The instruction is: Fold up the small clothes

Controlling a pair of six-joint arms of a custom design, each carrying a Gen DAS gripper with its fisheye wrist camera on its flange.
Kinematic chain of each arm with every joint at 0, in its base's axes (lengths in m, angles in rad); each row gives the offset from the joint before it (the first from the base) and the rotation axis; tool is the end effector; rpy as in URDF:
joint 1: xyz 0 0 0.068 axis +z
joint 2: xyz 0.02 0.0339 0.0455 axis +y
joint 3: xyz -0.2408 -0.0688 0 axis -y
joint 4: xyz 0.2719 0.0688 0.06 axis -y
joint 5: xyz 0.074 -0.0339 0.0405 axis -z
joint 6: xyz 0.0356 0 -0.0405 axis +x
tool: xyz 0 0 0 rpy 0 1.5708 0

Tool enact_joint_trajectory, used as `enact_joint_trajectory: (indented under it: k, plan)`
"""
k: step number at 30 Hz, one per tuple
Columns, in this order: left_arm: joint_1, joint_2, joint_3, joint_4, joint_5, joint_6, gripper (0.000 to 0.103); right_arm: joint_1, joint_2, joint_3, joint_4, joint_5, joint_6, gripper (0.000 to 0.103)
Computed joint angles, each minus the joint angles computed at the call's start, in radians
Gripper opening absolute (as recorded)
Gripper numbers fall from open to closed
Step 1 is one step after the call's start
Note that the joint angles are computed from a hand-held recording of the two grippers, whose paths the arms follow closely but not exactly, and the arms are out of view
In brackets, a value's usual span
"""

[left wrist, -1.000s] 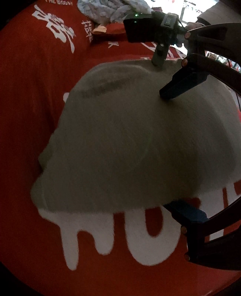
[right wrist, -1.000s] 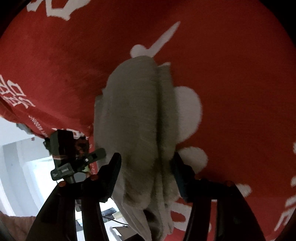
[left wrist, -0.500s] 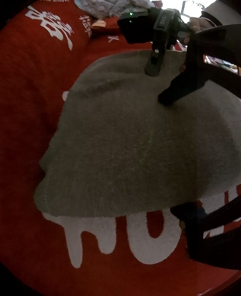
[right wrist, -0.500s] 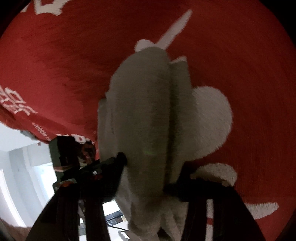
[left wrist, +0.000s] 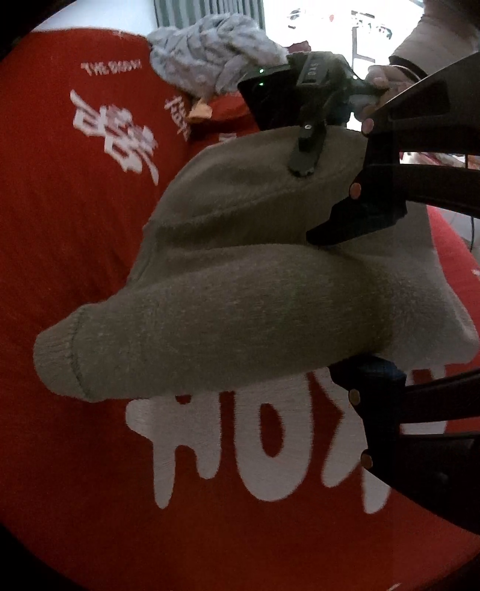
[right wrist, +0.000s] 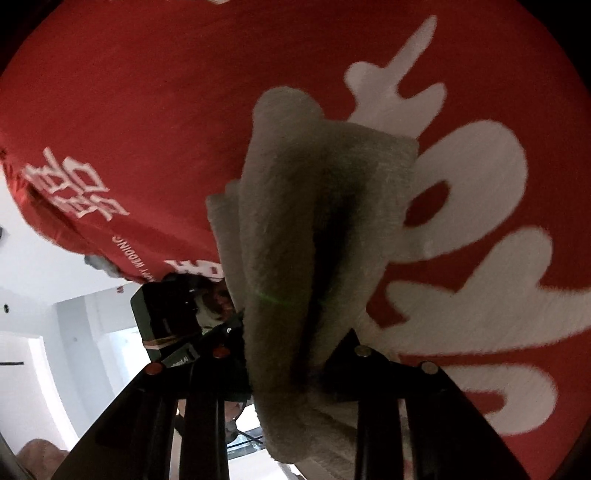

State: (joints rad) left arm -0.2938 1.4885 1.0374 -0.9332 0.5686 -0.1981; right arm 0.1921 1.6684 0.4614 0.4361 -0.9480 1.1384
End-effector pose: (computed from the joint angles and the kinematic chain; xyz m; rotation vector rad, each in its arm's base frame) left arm 0.2724 -0.1024 0.1868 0.2229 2.9599 -0.9085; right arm 0.2539 0.0788 0.0544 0.6707 2.5253 1.6969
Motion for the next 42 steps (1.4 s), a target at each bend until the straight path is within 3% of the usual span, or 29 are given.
enact_joint_trajectory:
  k: [3, 6, 12, 15, 17, 20, 22, 25, 27, 29, 31, 34, 37, 40, 42]
  plan:
    - [0.043, -0.09, -0.036, -0.065, 0.026, 0.035, 0.055, 0.044, -0.089, -0.051, 0.04, 0.029, 0.074, 0.031]
    - [0.113, -0.177, -0.069, -0.154, 0.052, 0.096, 0.055, 0.069, -0.23, -0.115, -0.007, 0.033, 0.101, 0.031]
    - [0.284, -0.307, -0.077, -0.397, 0.018, 0.321, 0.056, 0.273, -0.396, -0.21, 0.072, 0.175, 0.295, 0.031]
    - [0.403, -0.337, -0.098, -0.482, -0.021, 0.461, 0.056, 0.395, -0.358, -0.235, 0.202, 0.27, 0.401, 0.031]
    - [0.454, -0.342, -0.128, -0.494, -0.057, 0.518, 0.056, 0.478, -0.252, -0.225, 0.33, 0.335, 0.471, 0.031]
    - [0.518, -0.35, -0.199, -0.468, -0.121, 0.585, 0.056, 0.555, -0.094, -0.162, 0.415, 0.388, 0.511, 0.031]
    - [0.54, -0.36, -0.252, -0.427, -0.176, 0.587, 0.056, 0.579, -0.068, -0.101, 0.273, 0.397, 0.448, 0.031]
    - [0.63, -0.38, -0.296, -0.407, -0.23, 0.651, 0.056, 0.576, -0.121, 0.002, -0.16, 0.427, 0.251, 0.035]
    - [0.705, -0.366, -0.296, -0.424, -0.221, 0.688, 0.058, 0.561, -0.187, 0.043, -0.388, 0.488, 0.133, 0.038]
    - [0.733, -0.386, -0.306, -0.408, -0.246, 0.685, 0.068, 0.561, -0.215, 0.119, -0.636, 0.578, -0.026, 0.033]
    - [0.773, -0.39, -0.308, -0.397, -0.263, 0.705, 0.068, 0.588, -0.165, 0.217, -0.853, 0.692, -0.16, 0.029]
    - [0.753, -0.455, -0.316, -0.387, -0.283, 0.653, 0.068, 0.594, -0.156, 0.24, -0.908, 0.716, -0.175, 0.029]
    - [0.738, -0.525, -0.323, -0.389, -0.336, 0.66, 0.068, 0.629, -0.185, 0.27, -0.974, 0.776, -0.149, 0.029]
    - [0.714, -0.59, -0.319, -0.426, -0.349, 0.671, 0.068, 0.663, -0.275, 0.231, -0.991, 0.77, -0.091, 0.029]
    - [0.695, -0.636, -0.314, -0.455, -0.343, 0.67, 0.068, 0.694, -0.314, 0.242, -1.007, 0.771, -0.053, 0.023]
